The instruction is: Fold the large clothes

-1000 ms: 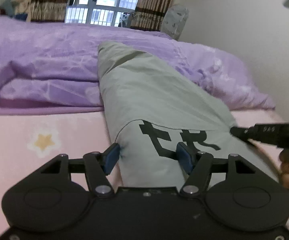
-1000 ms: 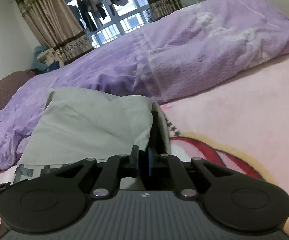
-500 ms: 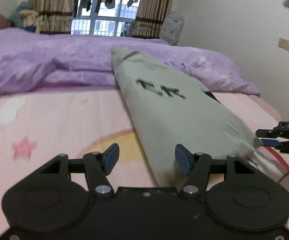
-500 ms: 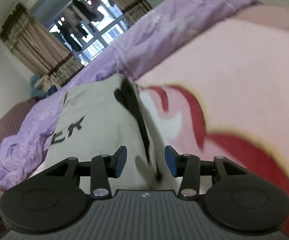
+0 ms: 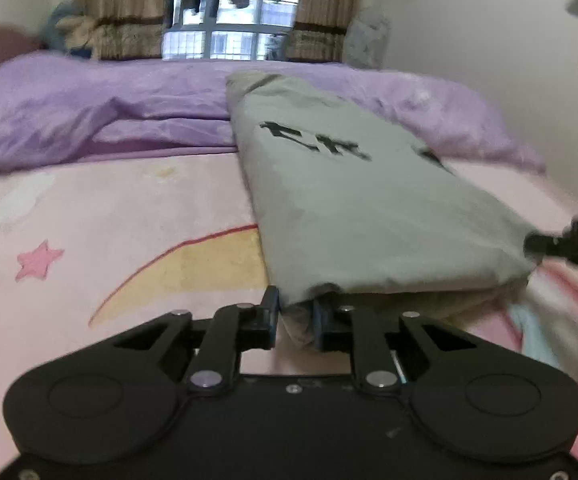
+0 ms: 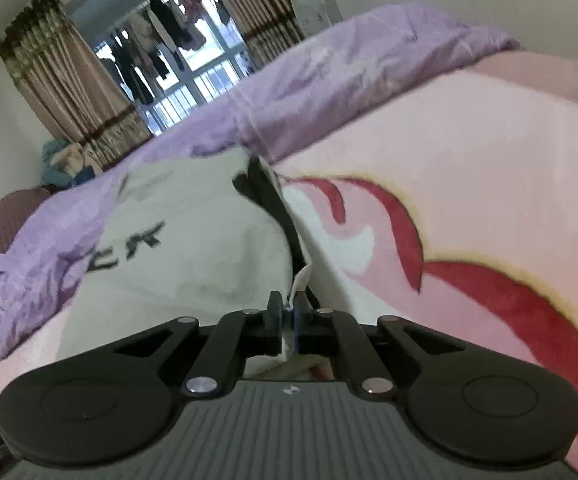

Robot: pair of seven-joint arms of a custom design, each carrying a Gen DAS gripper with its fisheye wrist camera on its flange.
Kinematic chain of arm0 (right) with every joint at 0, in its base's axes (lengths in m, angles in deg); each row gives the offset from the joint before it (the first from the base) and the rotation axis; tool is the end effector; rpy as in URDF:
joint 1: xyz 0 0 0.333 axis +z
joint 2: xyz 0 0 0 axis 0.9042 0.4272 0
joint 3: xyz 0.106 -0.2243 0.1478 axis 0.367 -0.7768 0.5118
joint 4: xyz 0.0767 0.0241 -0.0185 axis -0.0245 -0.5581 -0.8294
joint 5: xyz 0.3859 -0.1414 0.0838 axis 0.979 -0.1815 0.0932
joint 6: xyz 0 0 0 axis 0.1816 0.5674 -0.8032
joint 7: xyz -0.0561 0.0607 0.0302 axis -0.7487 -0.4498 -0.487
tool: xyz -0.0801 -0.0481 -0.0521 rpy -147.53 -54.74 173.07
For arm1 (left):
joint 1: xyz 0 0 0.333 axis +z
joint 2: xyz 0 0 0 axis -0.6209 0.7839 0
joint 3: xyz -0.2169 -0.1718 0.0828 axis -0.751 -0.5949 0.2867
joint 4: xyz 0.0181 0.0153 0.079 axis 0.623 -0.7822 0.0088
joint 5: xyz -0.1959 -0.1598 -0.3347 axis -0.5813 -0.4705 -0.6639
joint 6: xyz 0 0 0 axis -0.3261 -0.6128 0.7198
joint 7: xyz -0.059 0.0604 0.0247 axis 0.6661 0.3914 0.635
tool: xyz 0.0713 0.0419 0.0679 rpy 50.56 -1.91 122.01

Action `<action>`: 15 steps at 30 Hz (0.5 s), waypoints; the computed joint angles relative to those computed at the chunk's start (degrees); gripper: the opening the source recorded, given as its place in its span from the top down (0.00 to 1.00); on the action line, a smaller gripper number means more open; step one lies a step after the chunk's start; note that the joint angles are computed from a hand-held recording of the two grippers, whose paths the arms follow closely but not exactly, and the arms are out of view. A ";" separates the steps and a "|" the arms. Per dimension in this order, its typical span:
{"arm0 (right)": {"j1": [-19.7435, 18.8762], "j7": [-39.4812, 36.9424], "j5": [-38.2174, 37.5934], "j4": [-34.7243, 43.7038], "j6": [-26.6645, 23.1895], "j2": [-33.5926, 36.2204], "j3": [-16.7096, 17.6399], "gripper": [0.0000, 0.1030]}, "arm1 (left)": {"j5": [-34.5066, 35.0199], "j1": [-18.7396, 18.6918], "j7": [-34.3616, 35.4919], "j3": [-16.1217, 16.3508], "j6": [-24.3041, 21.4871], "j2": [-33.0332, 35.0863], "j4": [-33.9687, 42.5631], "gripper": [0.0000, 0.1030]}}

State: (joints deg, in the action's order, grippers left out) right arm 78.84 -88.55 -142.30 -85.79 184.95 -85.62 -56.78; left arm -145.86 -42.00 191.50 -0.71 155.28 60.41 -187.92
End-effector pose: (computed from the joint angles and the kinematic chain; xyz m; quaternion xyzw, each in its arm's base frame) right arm 0.4048 0.2530 0.4489 -0.2739 0.8001 -0.3310 0.4186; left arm 0.5454 -0.0182 0.4651 -0.4226 0.7645 -0.4533 0.1777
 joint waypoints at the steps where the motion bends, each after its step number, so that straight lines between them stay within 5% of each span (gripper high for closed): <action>1: 0.23 -0.63 0.13 0.27 -1.33 -0.21 0.59 0.96 | 0.57 0.06 -0.25 -0.32 1.24 -0.13 -0.17 0.84; 5: -0.13 1.01 -1.24 -0.45 2.01 0.50 -0.90 0.96 | 3.91 0.10 -4.35 -1.05 3.31 2.27 0.32 0.83; 10: -1.44 7.56 -6.26 -0.86 5.12 4.09 -1.68 0.96 | -0.45 -0.05 0.23 -0.99 4.51 3.11 -0.20 0.72; 15: 0.00 3.07 -4.04 -1.16 5.18 3.16 -3.15 0.93 | 8.86 3.03 -9.21 0.05 -3.55 2.28 1.17 0.71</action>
